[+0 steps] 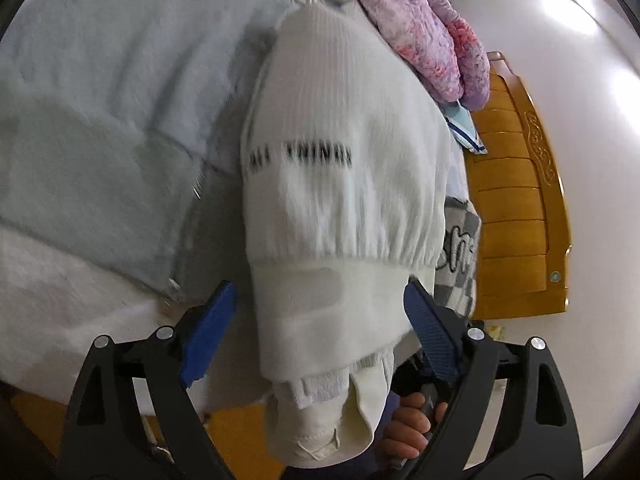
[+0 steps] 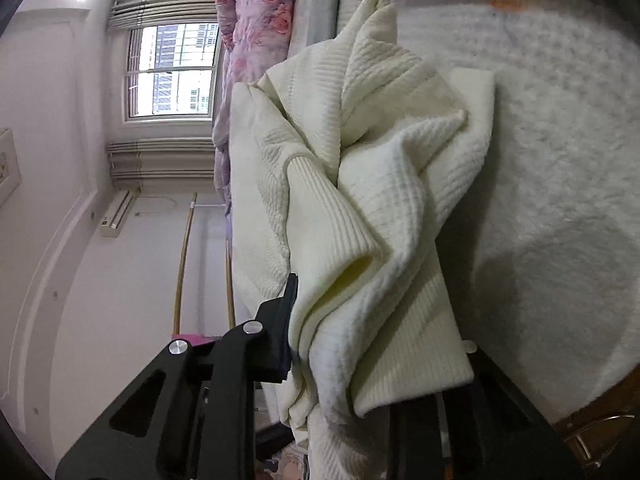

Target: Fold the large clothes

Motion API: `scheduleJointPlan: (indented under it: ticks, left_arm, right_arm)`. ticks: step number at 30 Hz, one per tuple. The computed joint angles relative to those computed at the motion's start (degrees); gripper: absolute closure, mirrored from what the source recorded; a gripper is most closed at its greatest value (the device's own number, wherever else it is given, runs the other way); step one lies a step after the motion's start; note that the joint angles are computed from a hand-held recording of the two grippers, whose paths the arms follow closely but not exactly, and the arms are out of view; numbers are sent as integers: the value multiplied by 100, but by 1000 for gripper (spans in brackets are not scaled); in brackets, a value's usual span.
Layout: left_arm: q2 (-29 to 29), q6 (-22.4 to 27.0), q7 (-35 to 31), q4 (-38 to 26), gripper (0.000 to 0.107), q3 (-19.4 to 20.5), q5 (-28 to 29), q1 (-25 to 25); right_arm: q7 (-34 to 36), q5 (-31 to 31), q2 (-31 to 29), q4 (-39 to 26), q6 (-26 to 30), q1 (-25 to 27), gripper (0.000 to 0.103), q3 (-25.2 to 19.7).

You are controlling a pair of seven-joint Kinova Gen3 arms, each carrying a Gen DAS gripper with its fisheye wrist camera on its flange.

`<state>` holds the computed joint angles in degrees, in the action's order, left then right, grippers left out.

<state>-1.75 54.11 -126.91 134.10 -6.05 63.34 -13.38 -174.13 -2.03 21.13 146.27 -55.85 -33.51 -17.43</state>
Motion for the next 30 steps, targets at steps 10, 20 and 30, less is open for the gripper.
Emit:
scheduleJointPlan:
  ticks: [10,20,30]
  left_arm:
    - [980,-1055,1019,-1478,21,489,-728,374]
    - [1911,-1290,1519,-2463,30,988,-1268,309]
    - [963,-2105,387,-1602,71,1085,0,365]
  right_arm:
    - [92,298,23,-141,279,188,81,-38]
    - [71,602,-242,-593,1286,409,81,-70]
    - [1544,202,-1186,-1410,3454,-319,83,574]
